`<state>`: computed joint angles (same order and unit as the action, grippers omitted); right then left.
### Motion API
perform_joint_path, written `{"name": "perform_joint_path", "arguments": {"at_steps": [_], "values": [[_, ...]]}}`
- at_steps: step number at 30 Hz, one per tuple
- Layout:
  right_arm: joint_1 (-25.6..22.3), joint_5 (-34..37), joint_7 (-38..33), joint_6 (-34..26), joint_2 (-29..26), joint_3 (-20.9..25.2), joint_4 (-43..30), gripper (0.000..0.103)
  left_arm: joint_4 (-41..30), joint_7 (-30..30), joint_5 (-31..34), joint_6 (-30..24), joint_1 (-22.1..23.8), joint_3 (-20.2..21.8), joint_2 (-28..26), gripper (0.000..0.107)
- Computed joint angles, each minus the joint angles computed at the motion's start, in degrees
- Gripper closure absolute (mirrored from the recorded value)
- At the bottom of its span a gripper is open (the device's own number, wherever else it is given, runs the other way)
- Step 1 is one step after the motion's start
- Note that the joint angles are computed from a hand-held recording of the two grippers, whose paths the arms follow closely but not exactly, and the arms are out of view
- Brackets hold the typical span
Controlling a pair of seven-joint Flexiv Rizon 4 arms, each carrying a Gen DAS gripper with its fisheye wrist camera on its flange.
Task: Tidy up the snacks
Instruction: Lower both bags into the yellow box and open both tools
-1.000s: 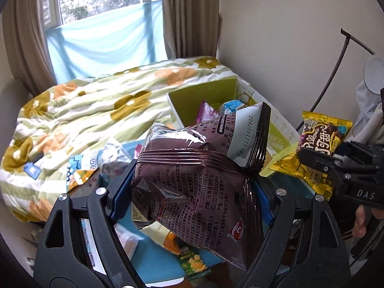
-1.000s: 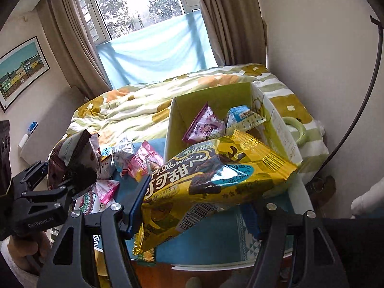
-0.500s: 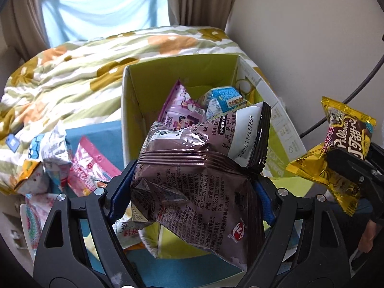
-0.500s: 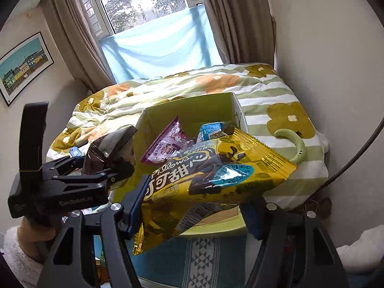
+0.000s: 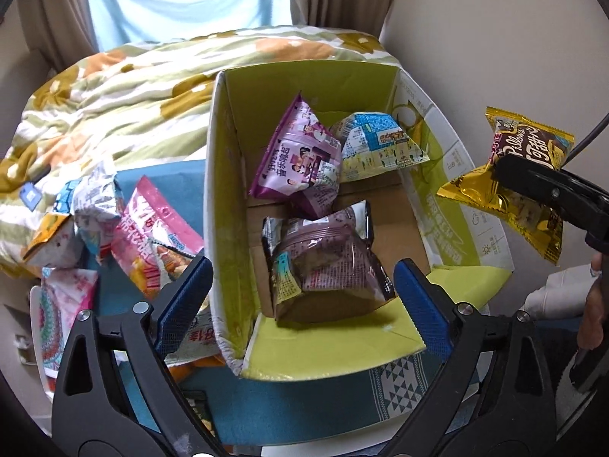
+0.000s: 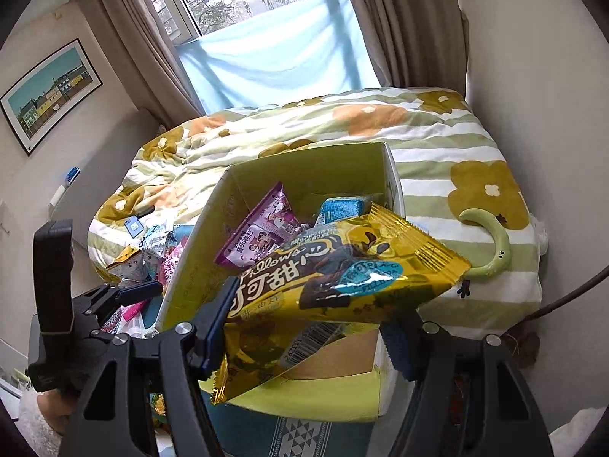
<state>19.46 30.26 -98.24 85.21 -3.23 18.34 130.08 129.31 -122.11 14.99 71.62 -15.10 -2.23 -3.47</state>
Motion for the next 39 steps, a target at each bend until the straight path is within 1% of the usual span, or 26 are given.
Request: {"name": "perform_joint_path", "arguments": {"at_steps": [1, 3, 6, 9, 12, 15, 16, 17, 19, 21, 22, 24, 25, 26, 27, 28, 31, 32, 34, 36, 37, 38, 39], "values": [[-0.2, 0.9, -1.2, -0.4, -0.2, 0.1, -0.5, 0.039, 0.4, -0.4, 0.4, -0.4, 0.0, 0.3, 0.8, 0.012], [-0.1, 0.3, -1.9, -1.0, -0.5, 0.1, -0.8, 0.039, 1.1, -1.9, 1.3, -1.0, 0.2, 0.4, 2.1, 0.012], [0.5, -4.5, -0.9, -1.2, -2.0, -0.6, -0.9, 0.039, 2.2, -3.6, 1.7, -0.6, 0.9, 0.2, 3.4, 0.012], [0.9, -10.1, 1.7, -1.6, -4.3, -1.1, -1.3, 0.039, 2.7, -5.6, 3.2, -0.9, 1.7, -0.2, 4.5, 0.012], [-0.2, -12.3, 2.0, -2.0, -7.0, -0.2, -2.8, 0.038, 2.9, -6.8, 4.1, -2.3, 2.2, -0.8, 5.5, 0.012], [-0.2, -16.1, 4.7, -2.3, -8.8, -0.5, -2.9, 0.035, 3.0, -9.1, 6.3, -4.4, 2.9, -1.4, 6.8, 0.012], [-0.2, -17.2, 5.8, -1.7, -9.2, -0.7, -2.6, 0.028, 3.3, -9.4, 6.4, -4.7, 3.0, -1.5, 7.2, 0.012], [-0.3, -17.9, 6.6, -0.5, -9.5, -0.5, -2.2, 0.012, 3.6, -9.8, 6.6, -4.8, 3.2, -1.6, 7.6, 0.012], [-0.7, -19.0, 8.1, 2.9, -9.6, -0.1, -0.8, 0.001, 4.0, -10.3, 7.1, -5.3, 3.5, -2.0, 8.3, 0.012], [0.3, -21.6, 10.8, 6.9, -9.3, -1.5, 1.6, 0.001, 4.3, -11.1, 7.8, -6.0, 3.8, -2.4, 9.0, 0.012], [0.2, -22.3, 11.5, 8.3, -9.1, -1.5, 2.4, 0.001, 4.6, -11.1, 7.8, -5.7, 3.9, -2.4, 9.3, 0.012], [-0.2, -23.7, 12.9, 9.7, -8.7, -1.5, 3.6, 0.001, 5.3, -10.6, 6.9, -5.0, 4.0, -2.4, 9.7, 0.012], [-1.7, -23.6, 13.1, 9.5, -8.6, -0.1, 3.7, 0.001, 5.6, -10.4, 6.6, -4.8, 4.1, -2.4, 10.0, 0.012], [-4.8, -22.8, 12.2, 8.7, -8.8, 3.2, 3.1, 0.001, 5.8, -10.2, 6.5, -4.5, 4.3, -2.5, 10.3, 0.012], [-6.9, -22.3, 11.9, 8.0, -8.7, 5.2, 2.8, 0.001, 6.0, -10.2, 6.7, -4.4, 4.4, -2.7, 10.8, 0.012], [-7.3, -22.4, 12.6, 7.8, -8.3, 5.6, 3.0, 0.001, 6.1, -10.3, 7.0, -4.3, 4.6, -2.8, 11.2, 0.012], [-10.6, -19.2, 11.2, 5.3, -7.2, 9.4, 2.1, 0.001, 6.6, -10.3, 7.7, -4.1, 5.3, -3.4, 12.7, 0.012], [-9.9, -18.7, 11.5, 5.3, -6.5, 8.9, 2.5, 0.001, 6.7, -10.1, 7.8, -4.3, 5.5, -3.5, 13.1, 0.012], [-7.0, -20.0, 13.8, 5.6, -4.8, 6.1, 3.9, 0.001, 7.2, -8.9, 7.2, -4.0, 5.8, -3.2, 14.2, 0.012], [-3.1, -24.2, 18.6, 6.1, -3.0, 1.8, 6.1, 0.001, 8.2, -7.1, 6.5, -2.8, 6.2, -2.8, 15.8, 0.012], [-2.0, -25.8, 20.5, 6.2, -2.1, 0.6, 7.0, 0.001, 8.6, -6.1, 6.3, -2.6, 6.4, -2.7, 16.7, 0.012], [-0.6, -28.5, 23.4, 6.9, -1.1, -1.1, 8.3, 0.001, 8.9, -4.9, 6.0, -2.6, 6.7, -2.6, 17.8, 0.012], [1.1, -33.3, 27.8, 8.2, 0.0, -3.5, 10.0, 0.001, 9.2, -3.6, 5.7, -2.6, 7.1, -2.5, 18.8, 0.012]]}}
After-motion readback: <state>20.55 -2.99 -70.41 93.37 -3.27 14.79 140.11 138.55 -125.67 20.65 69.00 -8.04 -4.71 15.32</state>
